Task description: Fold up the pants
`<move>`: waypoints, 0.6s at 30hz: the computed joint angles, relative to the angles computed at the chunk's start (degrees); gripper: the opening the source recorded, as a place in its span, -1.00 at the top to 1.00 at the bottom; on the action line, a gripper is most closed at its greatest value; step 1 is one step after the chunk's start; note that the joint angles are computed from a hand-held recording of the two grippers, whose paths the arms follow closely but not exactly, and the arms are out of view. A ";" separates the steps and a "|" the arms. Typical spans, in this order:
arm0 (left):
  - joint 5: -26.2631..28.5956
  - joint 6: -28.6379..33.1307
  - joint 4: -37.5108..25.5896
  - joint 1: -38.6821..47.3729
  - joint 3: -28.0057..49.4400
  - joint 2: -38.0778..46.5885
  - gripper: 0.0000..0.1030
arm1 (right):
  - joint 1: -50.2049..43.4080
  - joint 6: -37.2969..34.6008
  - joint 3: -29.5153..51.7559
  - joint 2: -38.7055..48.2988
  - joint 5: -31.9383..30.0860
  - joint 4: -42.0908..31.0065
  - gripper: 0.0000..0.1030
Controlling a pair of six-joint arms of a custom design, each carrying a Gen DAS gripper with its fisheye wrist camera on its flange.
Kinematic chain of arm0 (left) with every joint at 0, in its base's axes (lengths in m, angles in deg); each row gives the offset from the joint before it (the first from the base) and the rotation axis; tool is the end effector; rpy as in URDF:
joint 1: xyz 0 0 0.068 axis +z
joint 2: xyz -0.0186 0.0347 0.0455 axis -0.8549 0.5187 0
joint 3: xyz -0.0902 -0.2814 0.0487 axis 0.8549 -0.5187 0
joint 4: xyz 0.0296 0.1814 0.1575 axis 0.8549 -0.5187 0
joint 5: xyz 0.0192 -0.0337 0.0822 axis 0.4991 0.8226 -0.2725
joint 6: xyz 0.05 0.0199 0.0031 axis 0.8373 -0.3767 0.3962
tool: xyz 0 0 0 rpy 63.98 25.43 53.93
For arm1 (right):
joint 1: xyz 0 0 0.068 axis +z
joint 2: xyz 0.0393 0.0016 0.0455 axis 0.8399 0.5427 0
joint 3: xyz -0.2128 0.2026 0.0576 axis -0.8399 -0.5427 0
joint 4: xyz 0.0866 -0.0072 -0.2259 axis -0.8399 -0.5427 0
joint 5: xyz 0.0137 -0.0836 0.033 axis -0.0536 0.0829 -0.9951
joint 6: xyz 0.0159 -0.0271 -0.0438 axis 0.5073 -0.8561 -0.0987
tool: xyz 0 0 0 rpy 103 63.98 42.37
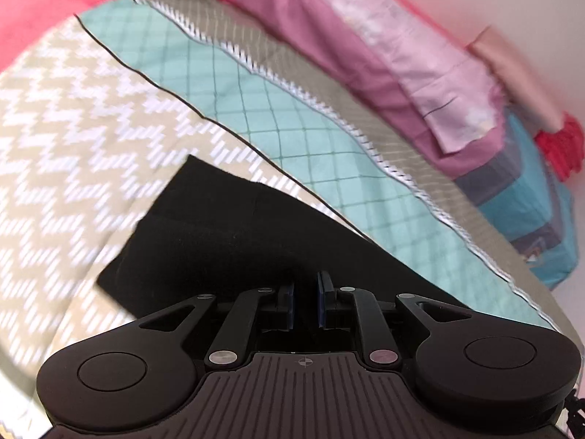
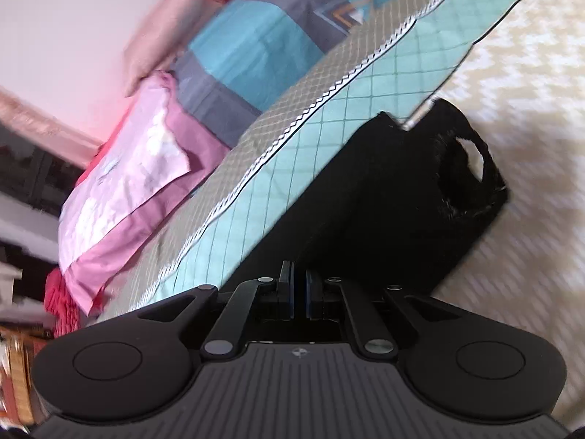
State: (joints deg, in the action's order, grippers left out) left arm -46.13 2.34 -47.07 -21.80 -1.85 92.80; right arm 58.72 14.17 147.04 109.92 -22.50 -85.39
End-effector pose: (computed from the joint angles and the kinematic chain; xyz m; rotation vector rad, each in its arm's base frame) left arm 0.2205 0.1510 0.1162 -0.9400 2.4933 -0.3137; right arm 0.4128 0.0239 0.1275 0.7033 2.4878 0.7291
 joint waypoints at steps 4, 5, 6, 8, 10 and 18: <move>-0.11 -2.76 -6.97 -2.95 11.19 9.44 -0.66 | 0.89 2.63 12.87 10.46 1.58 -3.05 0.82; 1.12 -1.73 -9.86 -2.52 13.35 10.50 -0.85 | 0.87 3.03 13.73 11.97 1.40 -2.12 0.73; 2.58 -0.93 -11.65 -2.02 14.74 11.72 -0.95 | 0.55 4.27 13.60 12.87 1.00 -0.42 0.70; 5.57 0.05 -13.45 0.35 15.72 11.33 -1.00 | -1.27 8.30 9.97 13.57 -2.07 8.36 0.35; 6.47 -0.48 -10.51 2.22 13.73 8.10 -1.00 | -1.56 11.32 2.33 11.59 1.01 20.72 -0.21; -8.67 1.61 -0.15 1.22 1.12 -5.43 -1.00 | 13.84 -22.60 -8.06 1.17 10.78 23.84 -0.46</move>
